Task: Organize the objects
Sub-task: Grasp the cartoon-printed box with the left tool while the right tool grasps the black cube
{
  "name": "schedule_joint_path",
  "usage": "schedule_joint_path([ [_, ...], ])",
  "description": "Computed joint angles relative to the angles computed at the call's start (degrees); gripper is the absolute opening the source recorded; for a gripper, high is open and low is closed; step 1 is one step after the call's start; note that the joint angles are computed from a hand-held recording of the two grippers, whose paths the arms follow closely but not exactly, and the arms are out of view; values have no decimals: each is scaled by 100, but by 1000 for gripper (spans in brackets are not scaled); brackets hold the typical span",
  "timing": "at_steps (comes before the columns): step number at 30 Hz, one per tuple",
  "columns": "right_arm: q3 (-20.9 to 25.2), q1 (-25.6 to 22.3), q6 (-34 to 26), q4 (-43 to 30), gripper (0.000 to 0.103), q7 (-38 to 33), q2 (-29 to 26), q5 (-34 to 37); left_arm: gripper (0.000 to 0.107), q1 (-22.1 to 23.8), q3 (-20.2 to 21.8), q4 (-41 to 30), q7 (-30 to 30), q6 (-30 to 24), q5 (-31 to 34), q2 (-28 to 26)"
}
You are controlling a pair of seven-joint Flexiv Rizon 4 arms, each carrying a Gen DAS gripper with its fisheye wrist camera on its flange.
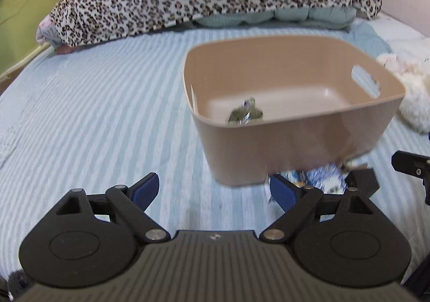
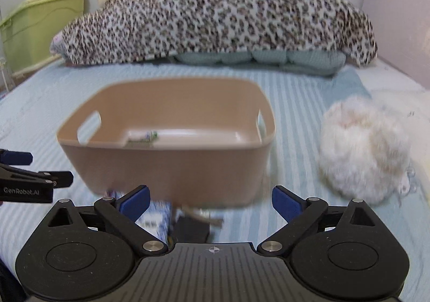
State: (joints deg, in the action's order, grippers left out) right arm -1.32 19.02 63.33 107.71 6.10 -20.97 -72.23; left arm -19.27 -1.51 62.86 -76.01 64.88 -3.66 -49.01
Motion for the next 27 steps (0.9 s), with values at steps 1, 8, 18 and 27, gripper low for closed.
schedule_joint_path([
  [1, 22, 2, -37, 37, 99, -42, -14, 63, 90, -5, -1, 11, 7, -18, 8, -20],
  [8, 39, 5, 59, 241, 98, -224, -184, 484, 90, -58, -15, -96, 89, -215, 61, -229],
  [18, -147, 117, 382, 115, 96, -644, -576, 1037, 90, -48, -265, -418, 512, -543, -168, -559],
  [27, -433, 243, 734, -15, 94, -689, -824, 1193, 90, -270, -151, -859, 432, -619, -173, -832],
])
